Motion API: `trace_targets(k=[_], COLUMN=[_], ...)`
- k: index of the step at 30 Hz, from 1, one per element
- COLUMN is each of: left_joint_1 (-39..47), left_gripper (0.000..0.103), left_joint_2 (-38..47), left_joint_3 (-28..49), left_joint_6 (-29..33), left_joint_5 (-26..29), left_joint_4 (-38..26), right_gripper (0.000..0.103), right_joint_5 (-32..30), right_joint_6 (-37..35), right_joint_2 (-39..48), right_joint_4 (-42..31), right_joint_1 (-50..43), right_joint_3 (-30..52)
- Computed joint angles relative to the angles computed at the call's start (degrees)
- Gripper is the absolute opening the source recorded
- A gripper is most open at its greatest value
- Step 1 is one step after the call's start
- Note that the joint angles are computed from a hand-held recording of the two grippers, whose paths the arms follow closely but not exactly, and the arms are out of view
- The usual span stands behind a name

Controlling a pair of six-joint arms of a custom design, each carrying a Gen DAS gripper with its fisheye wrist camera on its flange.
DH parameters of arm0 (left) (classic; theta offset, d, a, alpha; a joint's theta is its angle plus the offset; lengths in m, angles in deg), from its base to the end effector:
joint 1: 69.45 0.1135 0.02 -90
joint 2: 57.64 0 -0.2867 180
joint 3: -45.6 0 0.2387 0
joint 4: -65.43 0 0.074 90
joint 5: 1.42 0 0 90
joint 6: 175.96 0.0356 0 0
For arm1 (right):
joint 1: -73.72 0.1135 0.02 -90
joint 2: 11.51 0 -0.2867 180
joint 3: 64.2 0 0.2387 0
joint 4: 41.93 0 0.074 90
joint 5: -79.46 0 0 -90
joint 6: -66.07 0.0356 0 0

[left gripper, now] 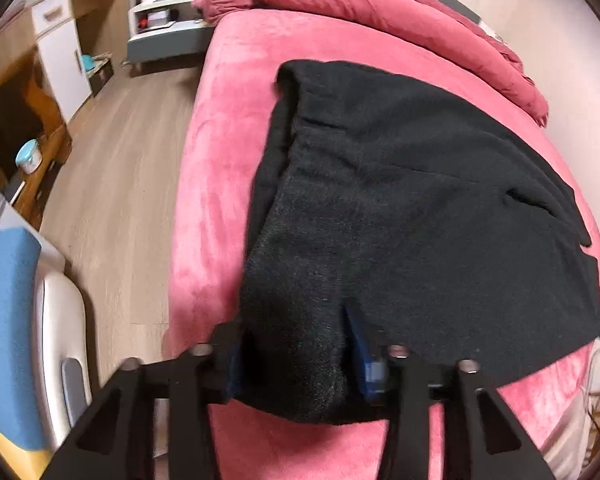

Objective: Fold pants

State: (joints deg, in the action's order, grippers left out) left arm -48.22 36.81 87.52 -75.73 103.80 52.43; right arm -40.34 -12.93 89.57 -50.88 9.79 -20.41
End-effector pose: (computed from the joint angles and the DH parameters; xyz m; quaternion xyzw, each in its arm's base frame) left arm 0.2200 0.0754 0.1113 -0.0649 0.9669 -0.0676 0.2373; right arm 0.1242 -0.2135 0.0980 0.5332 0.7828 0.1366 0.2902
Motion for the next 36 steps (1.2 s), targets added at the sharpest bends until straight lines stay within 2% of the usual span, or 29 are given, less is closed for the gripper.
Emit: trace_targets(k=[2, 3, 4, 5, 7, 9, 12, 15, 17, 22, 26, 31, 36], left_joint_1=[0.6, 0.6, 0.9, 0.8, 2.2, 2.1, -0.3, -3.6, -4.8, -7.3, -6.9, -7.5, -8.0], left_gripper=[0.069, 0.081, 0.088, 0.096, 0.096, 0.097, 0.098, 0.098, 0.098, 0.098, 0.098, 0.098, 0.103], left_joint_2=[-0.5, -1.2, -1.2, 0.6, 1.5, 2.3, 2.0, 0.7, 0.8, 1.0, -0.6, -7.9, -9.3], left_joint_3=[0.1, 0.7, 1.3, 2.6, 5.1, 7.3, 8.8, 8.9, 9.8, 9.2, 7.6, 6.8, 12.3], left_joint_6=[0.4, 0.5, 0.9, 0.9, 2.5, 3.2, 3.3, 0.0, -2.2, -5.8, -5.3, -0.9, 0.4], left_joint_5=[-0.2, -0.7, -2.0, -3.2, -2.6, -2.5, -6.2, -10.5, -11.4, -16.0, -16.2, -19.5, -20.5], left_joint_4=[-0.6, -2.1, -3.2, -3.3, -7.5, -10.6, -11.3, -10.4, -11.2, -10.9, -10.5, -11.0, -12.6], right_gripper=[0.013, 0.02, 0.028, 0.03, 0.03, 0.03, 0.032, 0.033, 0.035, 0.035, 0.035, 0.035, 0.036], right_joint_5=[-4.7, -6.0, -5.4, -3.5, 2.5, 4.5, 8.9, 12.5, 14.7, 20.3, 21.0, 23.9, 28.2], right_joint_6=[-1.6, -2.7, -4.8, -6.5, -10.5, -12.5, -13.7, -13.3, -12.5, -8.6, -4.7, -4.6, -4.6], right_joint_2=[4.1, 3.9, 2.1, 0.0, -5.4, -8.0, -12.5, -14.9, -15.0, -12.4, -8.3, -3.2, 2.9], right_joint_4=[-1.1, -1.7, -1.9, -2.1, -2.0, -2.0, -3.0, -3.2, -1.5, 3.0, 3.9, -3.4, -12.8], right_joint_1=[-3.5, -4.6, -5.0, -4.6, -2.7, -1.1, 5.3, 15.7, 21.8, 37.6, 45.1, 50.5, 54.5], right_joint_3=[1.3, 1.3, 0.8, 0.4, -0.4, 0.0, 1.1, 2.0, 1.6, -0.3, 0.3, 8.2, 21.5])
